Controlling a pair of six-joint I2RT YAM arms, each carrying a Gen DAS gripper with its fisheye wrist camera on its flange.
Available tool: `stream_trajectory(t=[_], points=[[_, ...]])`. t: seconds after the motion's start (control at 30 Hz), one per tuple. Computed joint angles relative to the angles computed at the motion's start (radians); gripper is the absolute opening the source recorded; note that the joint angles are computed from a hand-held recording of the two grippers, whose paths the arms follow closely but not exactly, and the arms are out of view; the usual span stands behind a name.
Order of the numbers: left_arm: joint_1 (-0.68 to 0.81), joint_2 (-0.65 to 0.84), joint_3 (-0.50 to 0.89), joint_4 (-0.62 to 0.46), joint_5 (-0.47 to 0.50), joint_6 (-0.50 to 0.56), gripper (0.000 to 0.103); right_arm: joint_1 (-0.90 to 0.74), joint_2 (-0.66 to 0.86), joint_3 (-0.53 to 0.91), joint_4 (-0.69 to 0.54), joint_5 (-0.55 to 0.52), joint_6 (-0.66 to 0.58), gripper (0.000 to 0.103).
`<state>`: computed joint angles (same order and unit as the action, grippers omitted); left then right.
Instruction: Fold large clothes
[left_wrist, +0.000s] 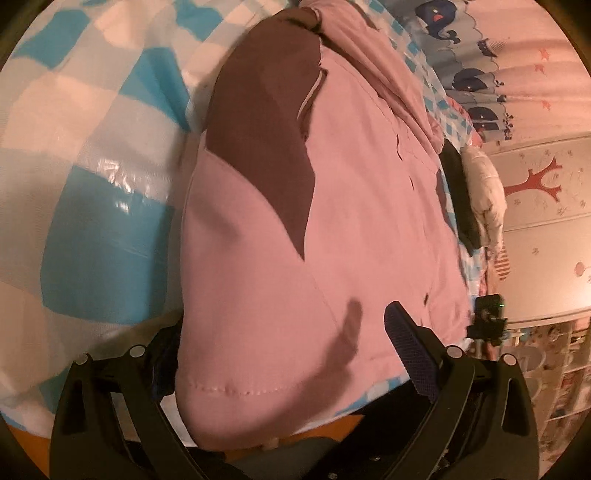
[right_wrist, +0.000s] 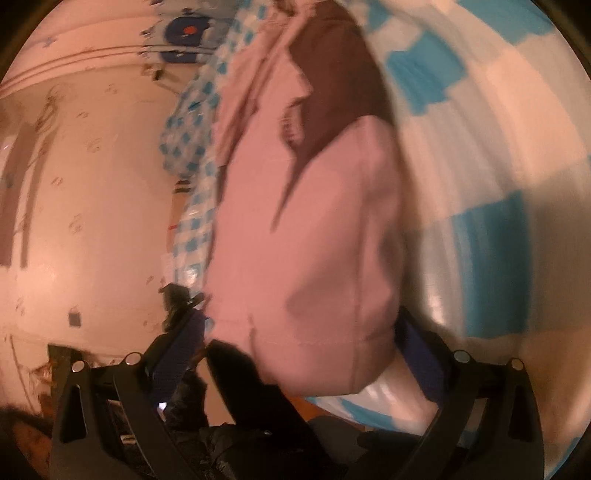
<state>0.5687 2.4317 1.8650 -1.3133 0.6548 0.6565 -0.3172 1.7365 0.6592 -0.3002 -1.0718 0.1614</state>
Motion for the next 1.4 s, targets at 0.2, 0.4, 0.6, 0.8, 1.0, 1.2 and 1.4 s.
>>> stream_trajectory(t=[0.2,0.4,0.6,0.8,1.0,1.2,1.4], points=[[0.004,0.020,0.054,-0.012,-0.047,0.015,0.025,0.022,-0.059,-0.060,0.068,0.087,0.049,0.027],[0.013,-0.044,0.025,0.015,-0.009,0.020,0.011,0.056,-0.210,-0.130,0.203,0.083,0.180,0.022],[0.073,-0.160,0.021,-0.074,0.093,0.089,0.009,0.090,-0.498,-0.171,0.172,0.061,0.274,0.019],[0.121,-0.240,0.052,-0.217,0.128,0.210,0.009,0.100,-0.744,-0.184,0.003,0.028,0.270,0.018],[0.204,-0.273,-0.096,-0.217,0.050,0.307,0.012,0.027,-1.022,-0.231,-0.348,-0.018,0.137,0.013],[0.211,-0.112,-0.089,-0.112,-0.059,0.176,0.036,-0.237,-0.761,-0.227,-0.577,0.056,-0.266,0.060],[0.173,-0.170,-0.185,-0.025,-0.107,0.176,0.052,-0.237,-0.557,-0.160,-0.517,0.173,-0.289,0.084]])
